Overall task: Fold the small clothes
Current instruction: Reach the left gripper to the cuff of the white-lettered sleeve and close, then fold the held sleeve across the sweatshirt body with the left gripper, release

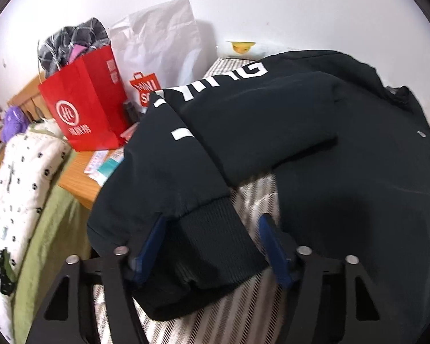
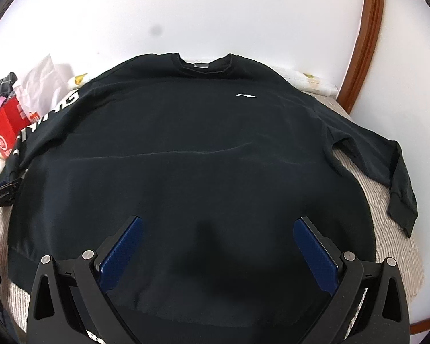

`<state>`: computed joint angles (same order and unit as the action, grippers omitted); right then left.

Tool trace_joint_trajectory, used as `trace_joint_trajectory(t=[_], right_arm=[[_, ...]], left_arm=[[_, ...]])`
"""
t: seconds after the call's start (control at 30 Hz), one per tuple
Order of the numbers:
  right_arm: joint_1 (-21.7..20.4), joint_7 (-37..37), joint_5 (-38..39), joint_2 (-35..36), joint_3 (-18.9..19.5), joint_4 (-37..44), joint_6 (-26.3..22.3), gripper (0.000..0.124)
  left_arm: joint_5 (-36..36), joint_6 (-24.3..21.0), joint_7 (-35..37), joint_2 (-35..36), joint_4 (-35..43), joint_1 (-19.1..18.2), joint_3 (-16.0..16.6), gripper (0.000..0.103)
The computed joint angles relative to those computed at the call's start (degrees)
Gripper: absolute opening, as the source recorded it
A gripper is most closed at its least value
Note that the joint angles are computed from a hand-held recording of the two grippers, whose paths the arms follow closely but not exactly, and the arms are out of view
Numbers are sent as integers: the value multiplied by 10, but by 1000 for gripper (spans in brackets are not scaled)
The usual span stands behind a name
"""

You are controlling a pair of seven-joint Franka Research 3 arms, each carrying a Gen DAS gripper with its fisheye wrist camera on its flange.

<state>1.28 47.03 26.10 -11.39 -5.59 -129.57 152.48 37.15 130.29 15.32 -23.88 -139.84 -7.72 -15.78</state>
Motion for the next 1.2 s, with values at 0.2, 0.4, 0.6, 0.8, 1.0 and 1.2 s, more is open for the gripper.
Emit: trace_joint_trajectory(t=[0.2,0.4,0.6,0.8,1.0,1.2], right_arm=[[-11,13,0,28,-5,27,-26,103],[-22,-7,26,42,-14,43,-40,103],[-34,-27,60,49,-20,65,-42,103],[-57,-53,107,65,-37,97,-77,103],[-86,-89,114,76,-46,105,-67,103],[-112,-111,124,100,-52,124,-75,103]], left_arm=[[-29,3,15,-18,-1,-5,19,11],[-39,11,30,-21,36,-1,7,11],[-38,73,40,43,127,-12,-5,11],[4,97,64,183,273,-40,-27,11],[37,95,98,308,404,-106,-14,11],[11,114,140,396,498,-161,7,11]])
